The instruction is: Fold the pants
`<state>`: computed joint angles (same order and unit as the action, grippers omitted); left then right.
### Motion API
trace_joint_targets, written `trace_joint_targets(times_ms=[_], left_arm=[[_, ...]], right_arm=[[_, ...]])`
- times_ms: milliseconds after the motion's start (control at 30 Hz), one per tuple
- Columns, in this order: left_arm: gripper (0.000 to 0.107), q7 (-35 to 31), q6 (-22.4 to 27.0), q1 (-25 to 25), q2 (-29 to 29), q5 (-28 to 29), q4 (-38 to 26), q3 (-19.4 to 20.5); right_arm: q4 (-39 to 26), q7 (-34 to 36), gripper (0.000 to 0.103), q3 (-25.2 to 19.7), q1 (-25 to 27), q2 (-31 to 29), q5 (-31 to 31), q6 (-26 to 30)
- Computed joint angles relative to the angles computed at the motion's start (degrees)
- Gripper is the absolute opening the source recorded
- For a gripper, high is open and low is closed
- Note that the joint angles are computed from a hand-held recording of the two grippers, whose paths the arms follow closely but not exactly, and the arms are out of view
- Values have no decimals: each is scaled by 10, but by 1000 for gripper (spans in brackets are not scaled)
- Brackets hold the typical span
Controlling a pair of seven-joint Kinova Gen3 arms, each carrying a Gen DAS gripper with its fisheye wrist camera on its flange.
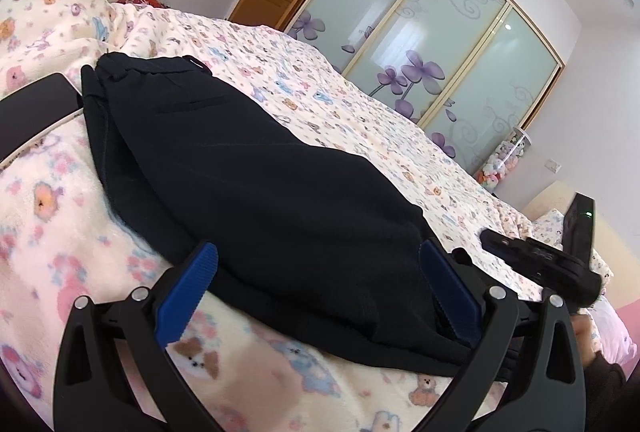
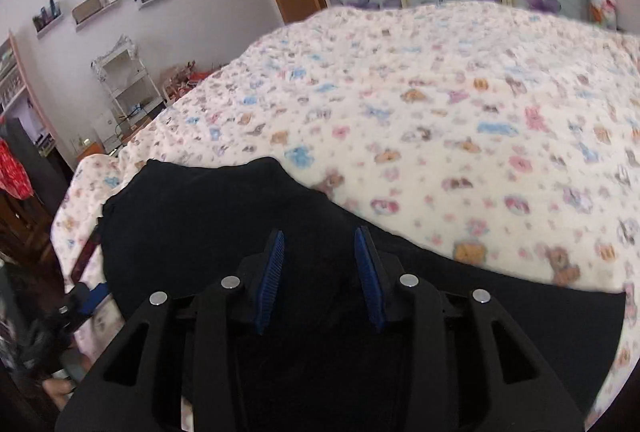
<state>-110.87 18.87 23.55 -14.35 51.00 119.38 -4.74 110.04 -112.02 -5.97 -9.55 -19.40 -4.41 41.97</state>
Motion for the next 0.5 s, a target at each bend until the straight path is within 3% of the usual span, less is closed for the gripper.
trace_joint_targets(times_ms=[100,233,300,367,433,500], left_arm=[[101,-6,4,3,3,12,-1,-6],[101,-15,-8,3,0,22,2,-3],[101,-11,-14,1,-3,21,3,-5],[101,-20,-27,11,-8,39,12,-21],[101,-41,-32,30,-8,70,17,-50],[101,-65,-15,37,-4,104,17,-72]], right_arm=[[-10,23,39,29,-44,23,-14,52],[-30,-20,44,-48,-36,98,62,103],[-24,-38,44,-50,-54,85,74,85],[0,-37,44,-15,-105,42,48,39],[27,0,44,20,-158,13,2,-2],[38,46,44,52,-211,21,-43,-9]])
